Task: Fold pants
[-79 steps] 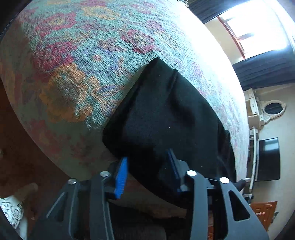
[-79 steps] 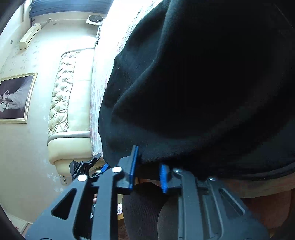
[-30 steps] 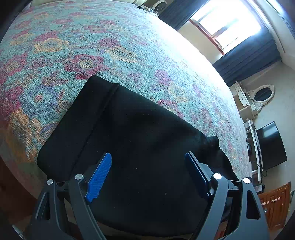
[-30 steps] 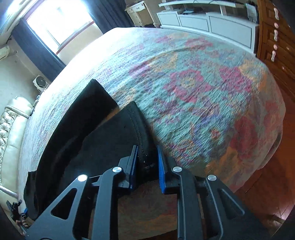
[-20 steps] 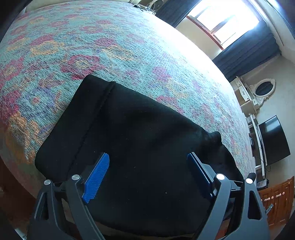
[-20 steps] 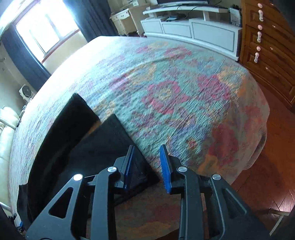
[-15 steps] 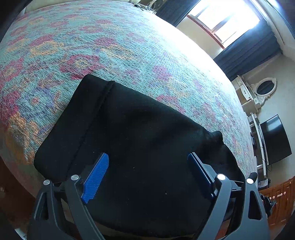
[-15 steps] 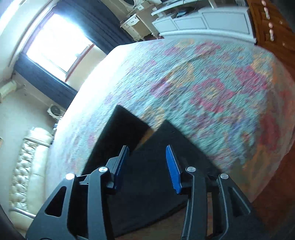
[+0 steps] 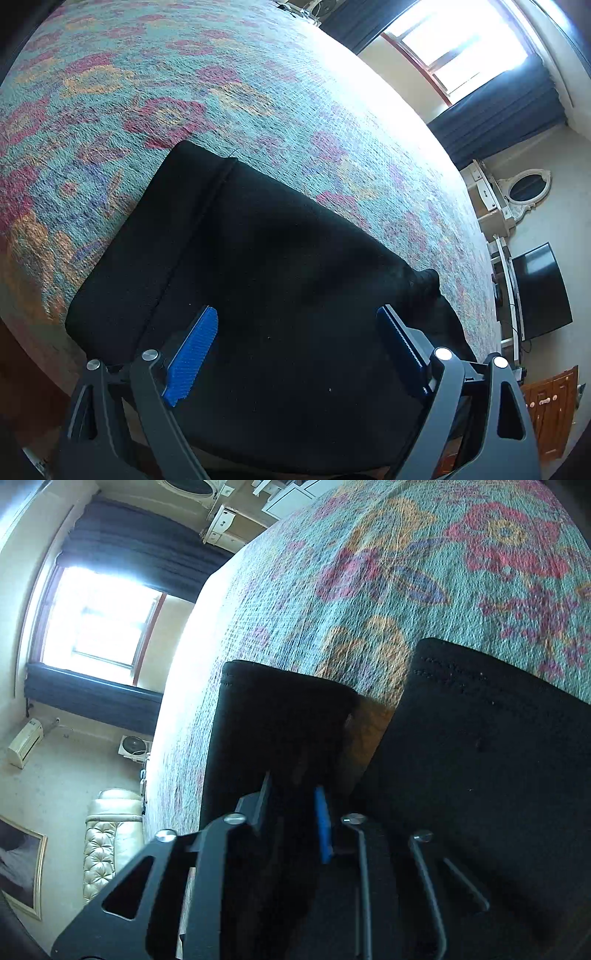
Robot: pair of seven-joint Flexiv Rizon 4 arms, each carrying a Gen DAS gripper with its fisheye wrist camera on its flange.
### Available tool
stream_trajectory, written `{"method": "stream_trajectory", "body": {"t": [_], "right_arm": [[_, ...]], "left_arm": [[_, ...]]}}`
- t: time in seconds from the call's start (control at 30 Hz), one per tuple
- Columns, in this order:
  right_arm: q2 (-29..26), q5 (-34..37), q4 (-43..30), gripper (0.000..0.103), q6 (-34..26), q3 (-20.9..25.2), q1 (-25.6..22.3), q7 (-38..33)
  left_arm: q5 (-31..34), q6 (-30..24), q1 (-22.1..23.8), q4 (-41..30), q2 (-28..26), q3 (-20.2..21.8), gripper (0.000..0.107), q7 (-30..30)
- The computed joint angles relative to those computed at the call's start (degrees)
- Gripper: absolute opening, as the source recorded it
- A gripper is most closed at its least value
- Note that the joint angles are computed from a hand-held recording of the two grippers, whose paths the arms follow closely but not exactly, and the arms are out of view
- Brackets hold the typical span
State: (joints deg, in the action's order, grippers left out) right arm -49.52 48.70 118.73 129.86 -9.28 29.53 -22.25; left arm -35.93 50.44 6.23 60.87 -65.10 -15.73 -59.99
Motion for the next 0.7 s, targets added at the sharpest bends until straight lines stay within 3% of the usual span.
{"method": "stream_trajectory", "body": {"t": [0.17, 0.27, 0.33, 0.4, 0.47, 0.5, 0.7], "right_arm": [[3.45, 12.42, 1.55, 0.007, 0.98, -5.11, 9.35, -8.04], [7.83, 26.64, 1.86, 0.006, -1.84, -9.26, 16.46, -19.88], [9.90, 36.32, 0.83, 0.006, -3.09, -9.42, 18.43, -28.14], [8.54, 37.08, 1.57, 0.006, -2.44, -5.87, 17.81, -23.77], [4.78, 30.32, 3.80, 0.006, 0.43, -0.43, 15.73, -10.33], [3.18, 28.50, 3.79, 0.006, 1.85, 1.54, 14.41, -6.98], [4.56, 31.51, 0.85, 0.006, 5.99, 2.81, 11.50, -13.89]], "left_arm": [[0.10, -0.21, -0.01, -0.25, -0.12, 0.00, 0.086, -0.04], [0.06, -0.42, 0.01, -0.34, -0.18, -0.02, 0.086, -0.21], [-0.19, -0.63, 0.12, -0.39, -0.22, -0.13, 0.086, -0.57], [-0.38, -0.89, 0.25, -0.49, -0.30, -0.22, 0.086, -0.72], [-0.47, -1.02, 0.36, -0.45, -0.28, -0.30, 0.086, -0.61], [-0.44, -1.22, 0.40, -0.63, -0.35, -0.27, 0.086, -0.51], [-0.54, -1.49, 0.52, -0.60, -0.27, -0.18, 0.086, -0.31]]}}
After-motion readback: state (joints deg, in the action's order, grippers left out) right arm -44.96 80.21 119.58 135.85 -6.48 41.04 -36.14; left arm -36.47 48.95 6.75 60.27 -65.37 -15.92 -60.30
